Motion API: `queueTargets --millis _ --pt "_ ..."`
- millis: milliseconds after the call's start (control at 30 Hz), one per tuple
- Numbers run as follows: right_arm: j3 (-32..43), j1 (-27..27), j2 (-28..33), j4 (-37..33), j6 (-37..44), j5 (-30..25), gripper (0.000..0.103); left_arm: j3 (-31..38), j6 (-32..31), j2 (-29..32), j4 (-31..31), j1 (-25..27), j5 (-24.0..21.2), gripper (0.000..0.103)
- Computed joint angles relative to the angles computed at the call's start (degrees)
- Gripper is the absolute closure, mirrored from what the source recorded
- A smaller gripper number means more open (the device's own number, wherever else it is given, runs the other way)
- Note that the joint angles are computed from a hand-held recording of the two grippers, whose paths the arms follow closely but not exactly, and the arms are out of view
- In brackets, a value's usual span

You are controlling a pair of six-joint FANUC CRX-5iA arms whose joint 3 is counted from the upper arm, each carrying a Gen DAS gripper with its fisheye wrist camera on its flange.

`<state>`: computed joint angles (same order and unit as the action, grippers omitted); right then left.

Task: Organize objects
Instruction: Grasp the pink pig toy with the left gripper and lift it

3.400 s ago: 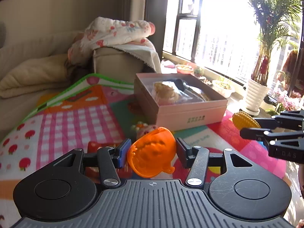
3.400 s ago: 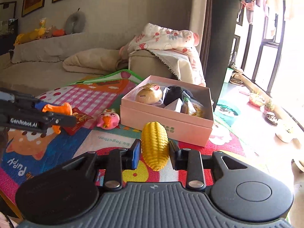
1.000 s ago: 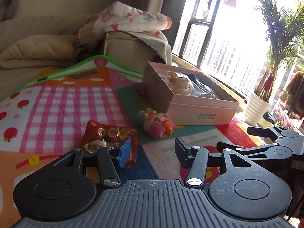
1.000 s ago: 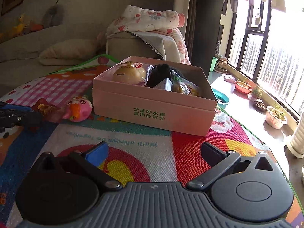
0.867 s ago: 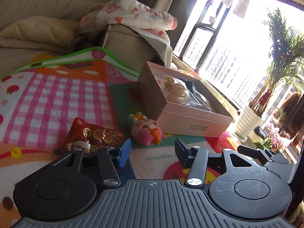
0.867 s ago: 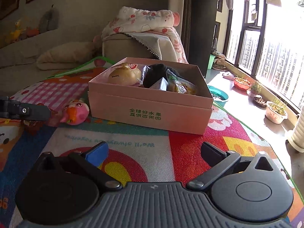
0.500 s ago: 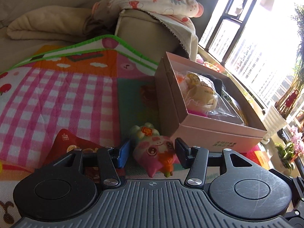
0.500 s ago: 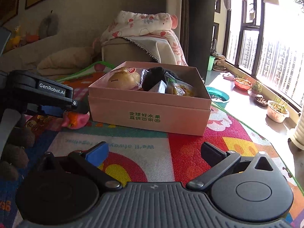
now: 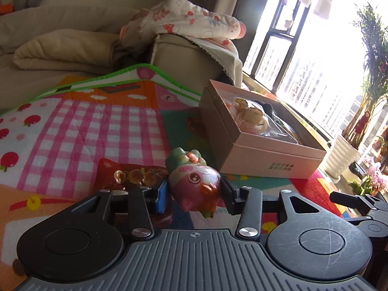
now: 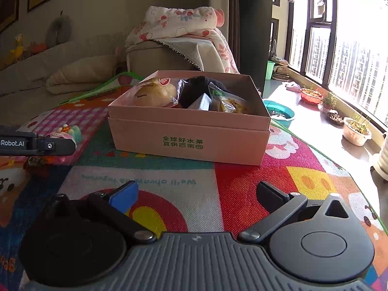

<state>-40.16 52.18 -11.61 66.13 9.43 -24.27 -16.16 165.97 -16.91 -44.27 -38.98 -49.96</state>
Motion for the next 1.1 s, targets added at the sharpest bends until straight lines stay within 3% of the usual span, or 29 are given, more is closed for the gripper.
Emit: queueTargets --millis 100,167,233,300,433,567,633,767,867,967,1100 --pt "2.6 2.1 1.4 -7.0 6.5 -3.0 0.000 -2.1 11.7 -4.2 -8.9 -6.0 -8.9 0.054" --pt "4.1 3.4 2.5 -9.5 9.7 -5.3 0.000 -3.4 15.0 -6.3 -10.9 -7.6 -13.9 0.054" --pt "4.1 4.4 2.8 -8.0 10.2 -6.5 0.000 -5.6 16.4 -9.2 -10.8 -7.2 -16.1 0.054" --pt "4.2 5.4 2.5 -8.9 12.6 -4.4 0.000 -7.6 17.6 -11.3 -11.1 -7.2 -17.1 0.054" --pt "10.9 9.9 5.1 -23.4 27.8 -3.9 0.000 -10.8 20.2 -14.1 -10.4 -5.7 -14.6 0.054" --pt "16.6 13.2 9.1 -28.3 34.5 -3.8 0.000 -11.9 25.0 -15.0 -14.4 -9.4 -16.0 0.054" --pt "18.8 14.6 11.1 -29.5 37.2 -3.5 0.000 -12.5 27.8 -15.5 -16.3 -11.1 -16.8 0.054" --pt "20.6 15.7 15.1 -23.7 37.5 -2.1 0.000 -13.8 32.4 -17.0 -18.3 -12.8 -17.1 0.054" --pt "23.2 15.4 16.8 -26.6 45.6 -1.4 0.000 -14.5 34.2 -17.8 -19.3 -13.7 -16.9 0.054" --pt "29.5 14.7 19.5 -36.6 58.2 -3.6 0.000 -14.8 35.0 -18.0 -19.9 -14.2 -17.1 0.054" --pt "40.9 12.7 23.5 -57.7 80.0 -10.8 0.000 -15.5 36.6 -18.8 -20.0 -13.8 -16.5 0.054"
